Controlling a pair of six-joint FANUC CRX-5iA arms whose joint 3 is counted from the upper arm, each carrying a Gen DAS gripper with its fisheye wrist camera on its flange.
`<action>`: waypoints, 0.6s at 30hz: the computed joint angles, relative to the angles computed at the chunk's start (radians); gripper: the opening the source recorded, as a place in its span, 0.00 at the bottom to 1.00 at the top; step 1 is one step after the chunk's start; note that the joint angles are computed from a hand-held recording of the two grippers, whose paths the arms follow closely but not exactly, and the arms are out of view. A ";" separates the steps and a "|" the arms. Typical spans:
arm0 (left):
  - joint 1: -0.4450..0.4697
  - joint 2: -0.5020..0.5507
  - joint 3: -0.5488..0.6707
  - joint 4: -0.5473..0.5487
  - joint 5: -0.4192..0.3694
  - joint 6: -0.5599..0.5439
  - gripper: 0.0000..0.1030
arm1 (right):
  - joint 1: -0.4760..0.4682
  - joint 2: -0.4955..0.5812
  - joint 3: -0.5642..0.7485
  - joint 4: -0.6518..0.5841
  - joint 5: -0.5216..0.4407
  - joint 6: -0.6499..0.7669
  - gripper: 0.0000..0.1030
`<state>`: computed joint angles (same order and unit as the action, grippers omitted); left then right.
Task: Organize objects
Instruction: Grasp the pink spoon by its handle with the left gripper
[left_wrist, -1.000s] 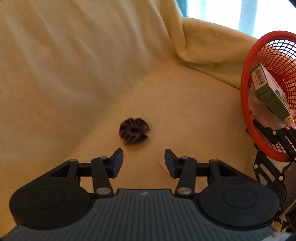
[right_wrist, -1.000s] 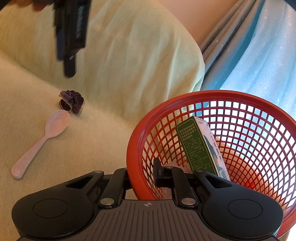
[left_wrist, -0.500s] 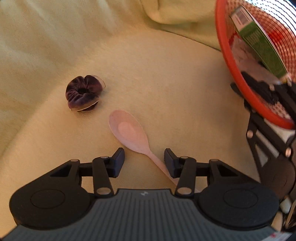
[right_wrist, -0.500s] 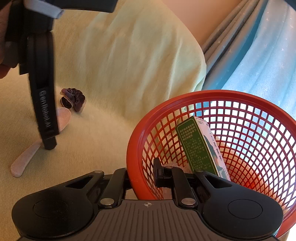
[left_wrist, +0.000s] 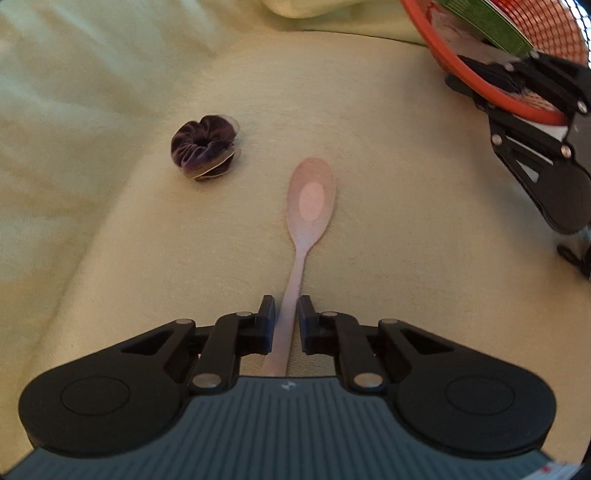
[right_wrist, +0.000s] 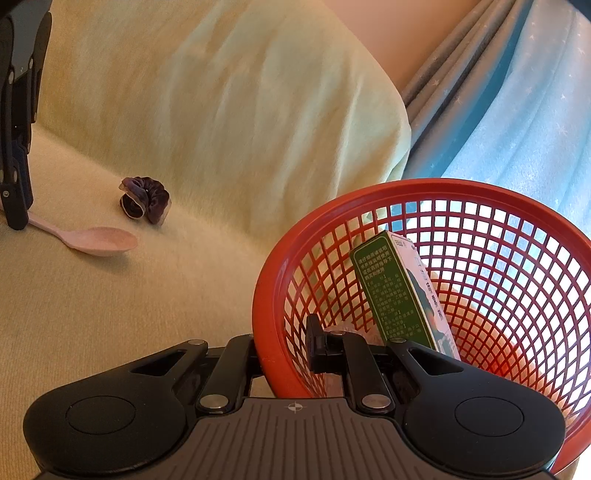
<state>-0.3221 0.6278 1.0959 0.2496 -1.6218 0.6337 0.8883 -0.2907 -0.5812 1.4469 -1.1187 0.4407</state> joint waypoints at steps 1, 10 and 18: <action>-0.001 -0.012 -0.027 0.005 0.021 -0.023 0.10 | -0.002 0.000 0.001 0.000 0.002 0.002 0.08; -0.012 0.063 0.089 -0.004 -0.035 -0.063 0.06 | 0.001 0.001 0.001 -0.001 -0.003 0.004 0.08; -0.018 -0.024 -0.010 -0.040 0.040 -0.229 0.06 | 0.001 0.002 0.002 -0.001 -0.003 0.003 0.08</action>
